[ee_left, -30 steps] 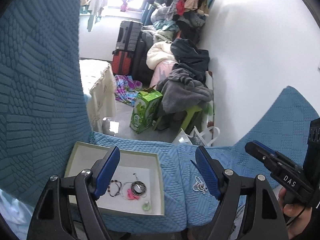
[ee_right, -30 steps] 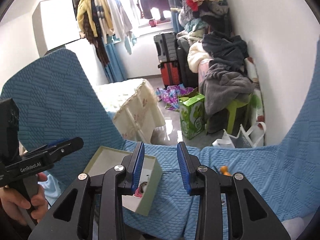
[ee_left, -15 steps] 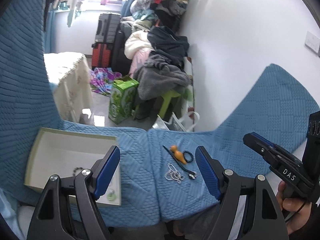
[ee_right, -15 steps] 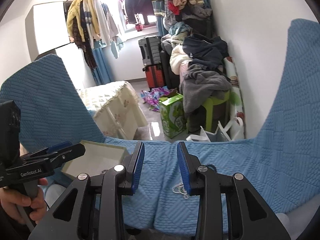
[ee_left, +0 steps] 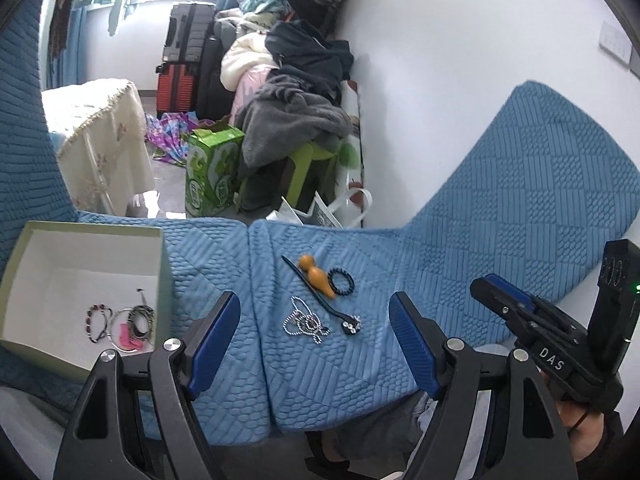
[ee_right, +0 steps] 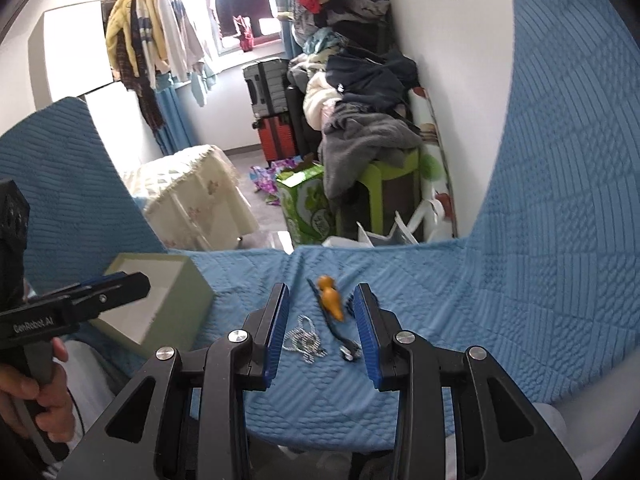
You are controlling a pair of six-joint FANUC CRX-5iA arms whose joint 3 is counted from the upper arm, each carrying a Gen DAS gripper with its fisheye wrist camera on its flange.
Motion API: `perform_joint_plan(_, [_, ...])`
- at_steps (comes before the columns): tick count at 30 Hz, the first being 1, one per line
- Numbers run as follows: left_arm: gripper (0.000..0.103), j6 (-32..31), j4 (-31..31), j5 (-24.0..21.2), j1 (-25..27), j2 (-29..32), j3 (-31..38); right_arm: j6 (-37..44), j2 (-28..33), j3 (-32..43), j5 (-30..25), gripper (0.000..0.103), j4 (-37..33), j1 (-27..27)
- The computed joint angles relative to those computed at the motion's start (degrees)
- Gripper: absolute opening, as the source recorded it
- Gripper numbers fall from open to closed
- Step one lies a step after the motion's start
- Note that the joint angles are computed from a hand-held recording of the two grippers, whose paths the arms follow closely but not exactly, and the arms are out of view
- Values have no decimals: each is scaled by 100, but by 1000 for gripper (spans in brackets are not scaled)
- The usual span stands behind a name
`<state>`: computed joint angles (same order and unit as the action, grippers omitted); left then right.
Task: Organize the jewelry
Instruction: 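Move both tools back over the remaining jewelry on the cushion, then grasp the silver bead chain with the left tool while the right tool grasps the black coiled bracelet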
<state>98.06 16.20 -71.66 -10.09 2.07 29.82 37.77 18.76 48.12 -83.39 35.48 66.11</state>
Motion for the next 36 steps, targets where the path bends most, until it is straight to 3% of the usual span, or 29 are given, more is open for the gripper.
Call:
perform_joint_plan(7, [76,-143,105,226,-209,35,-372,-590,-677,-1377,339,31,-42,-43])
perform_joint_plan(13, [76,-176,249,330,-265,228,-572,-691,-833,-1890,585,31,-265,-276])
perform_joint_plan(19, [72,-420,715,565,-283,484,-917,-482,-622,-1796,787,31,-776,-701])
perform_joint_plan(32, [60,-182,436,605,-440,1241,-798,763,155,-996,734,31,-1903,-1425])
perform_joint_plan(36, [50,-236,132,703,-555,1349,-662,1168,380,-759,718,22,-2283,-1647])
